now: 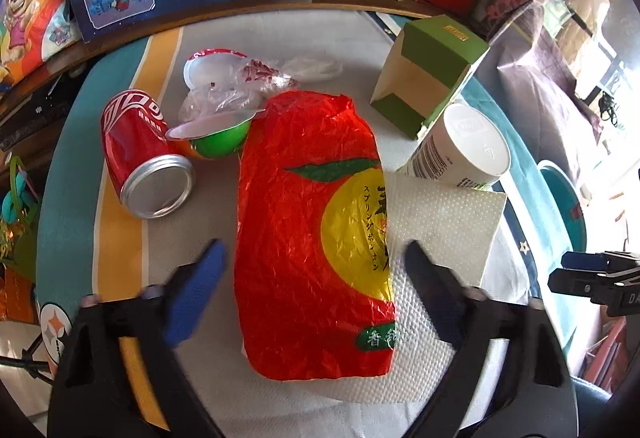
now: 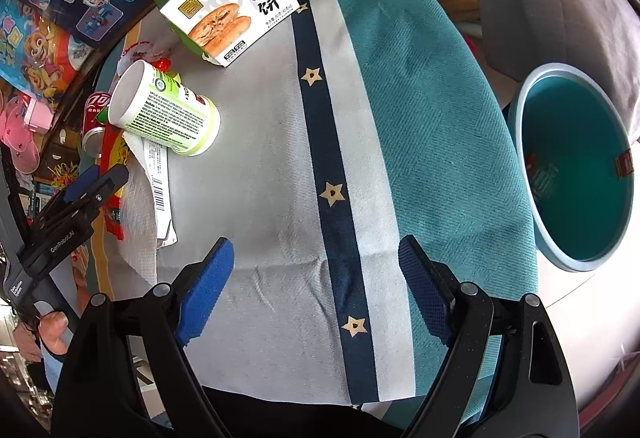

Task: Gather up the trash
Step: 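Move both tools back over the table toward the red wrapper and tissue, then grasp the red wrapper with the left tool while the right tool grasps the white tissue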

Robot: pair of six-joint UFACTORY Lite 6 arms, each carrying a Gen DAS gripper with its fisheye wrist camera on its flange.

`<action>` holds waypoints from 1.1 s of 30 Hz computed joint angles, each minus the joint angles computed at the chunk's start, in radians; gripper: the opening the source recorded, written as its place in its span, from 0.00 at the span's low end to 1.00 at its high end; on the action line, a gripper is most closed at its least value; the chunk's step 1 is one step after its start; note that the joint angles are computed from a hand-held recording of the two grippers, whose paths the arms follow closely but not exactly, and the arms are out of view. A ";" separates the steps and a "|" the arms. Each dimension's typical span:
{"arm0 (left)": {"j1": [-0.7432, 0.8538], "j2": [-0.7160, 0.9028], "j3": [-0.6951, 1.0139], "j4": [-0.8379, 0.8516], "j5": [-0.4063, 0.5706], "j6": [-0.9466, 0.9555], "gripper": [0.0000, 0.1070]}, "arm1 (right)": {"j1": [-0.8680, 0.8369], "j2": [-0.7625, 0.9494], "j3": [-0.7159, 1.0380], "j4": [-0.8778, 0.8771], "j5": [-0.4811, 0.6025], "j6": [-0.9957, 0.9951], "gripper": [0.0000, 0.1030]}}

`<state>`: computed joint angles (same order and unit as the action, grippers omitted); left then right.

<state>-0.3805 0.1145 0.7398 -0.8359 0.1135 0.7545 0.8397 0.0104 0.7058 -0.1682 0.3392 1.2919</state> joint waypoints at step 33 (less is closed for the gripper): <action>0.560 -0.326 -0.406 -0.481 0.399 0.780 0.30 | 0.182 0.722 0.923 -0.244 0.172 0.004 0.78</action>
